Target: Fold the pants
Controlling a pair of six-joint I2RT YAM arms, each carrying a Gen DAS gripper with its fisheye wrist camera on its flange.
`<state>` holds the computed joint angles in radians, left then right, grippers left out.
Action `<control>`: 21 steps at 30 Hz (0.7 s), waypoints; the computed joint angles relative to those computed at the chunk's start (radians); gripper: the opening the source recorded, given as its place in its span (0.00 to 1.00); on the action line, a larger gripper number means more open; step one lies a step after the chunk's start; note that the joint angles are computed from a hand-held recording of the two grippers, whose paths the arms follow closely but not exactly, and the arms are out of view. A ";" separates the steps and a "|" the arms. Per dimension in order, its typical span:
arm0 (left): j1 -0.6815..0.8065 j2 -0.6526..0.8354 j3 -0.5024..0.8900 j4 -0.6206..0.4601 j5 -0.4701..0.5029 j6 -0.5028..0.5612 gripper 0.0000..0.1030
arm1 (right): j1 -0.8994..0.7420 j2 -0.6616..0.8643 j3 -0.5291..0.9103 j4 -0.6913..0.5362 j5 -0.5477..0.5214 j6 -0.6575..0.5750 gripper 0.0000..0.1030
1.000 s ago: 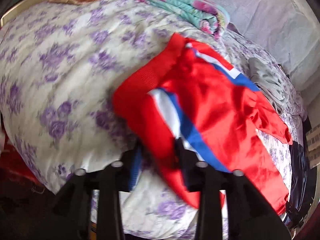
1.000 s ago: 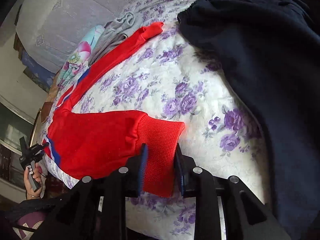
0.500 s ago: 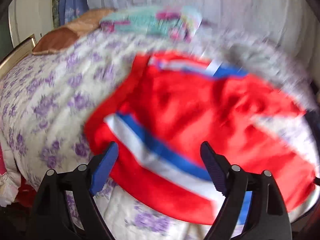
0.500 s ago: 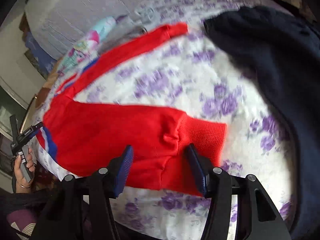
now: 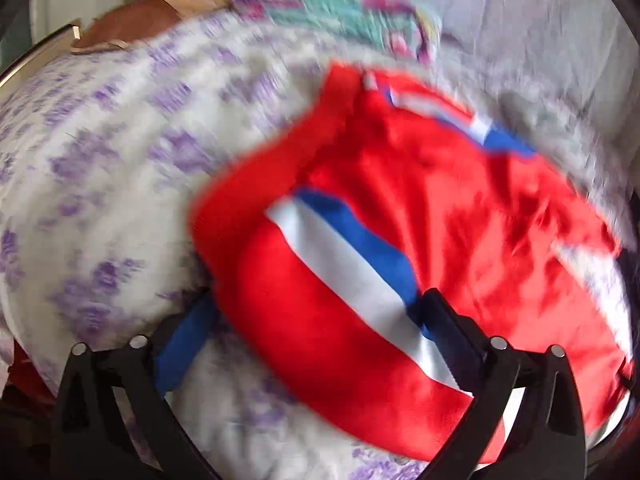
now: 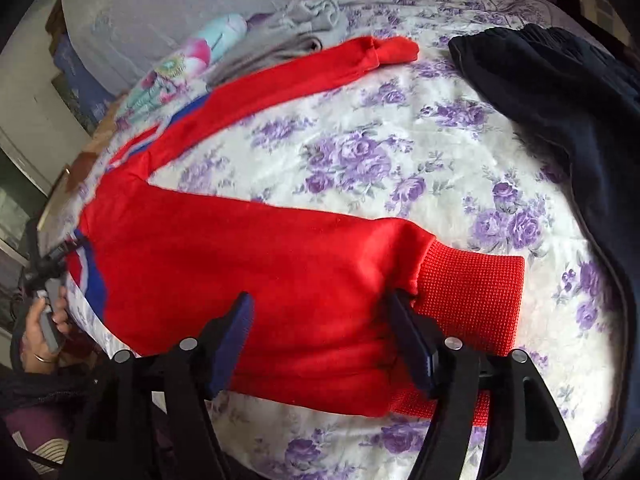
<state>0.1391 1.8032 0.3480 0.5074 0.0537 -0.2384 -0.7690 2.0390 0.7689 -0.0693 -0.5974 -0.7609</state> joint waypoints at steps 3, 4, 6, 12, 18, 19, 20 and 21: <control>0.106 -0.176 0.026 -0.146 0.204 0.021 0.95 | 0.014 -0.158 0.003 -0.147 -0.132 -0.045 0.68; 0.120 -0.210 0.059 -0.191 0.220 0.019 0.95 | 0.049 -0.222 -0.004 -0.144 -0.146 -0.030 0.69; 0.114 -0.199 0.183 -0.288 0.193 0.042 0.95 | 0.166 -0.315 -0.003 -0.094 -0.108 0.023 0.70; 0.048 0.165 0.722 -0.568 0.081 0.036 0.95 | 0.603 -0.100 0.380 -0.090 0.162 0.130 0.70; 0.039 0.434 1.075 -0.780 0.072 0.008 0.95 | 0.772 0.355 1.028 -0.354 0.323 0.123 0.68; 0.036 0.466 1.115 -0.809 0.078 0.008 0.95 | 0.784 0.412 1.113 -0.390 0.340 0.124 0.68; 0.034 0.492 1.145 -0.832 0.075 0.011 0.94 | 0.791 0.479 1.214 -0.429 0.355 0.119 0.68; 0.029 0.516 1.169 -0.847 0.065 0.007 0.88 | 0.797 0.528 1.285 -0.462 0.364 0.115 0.68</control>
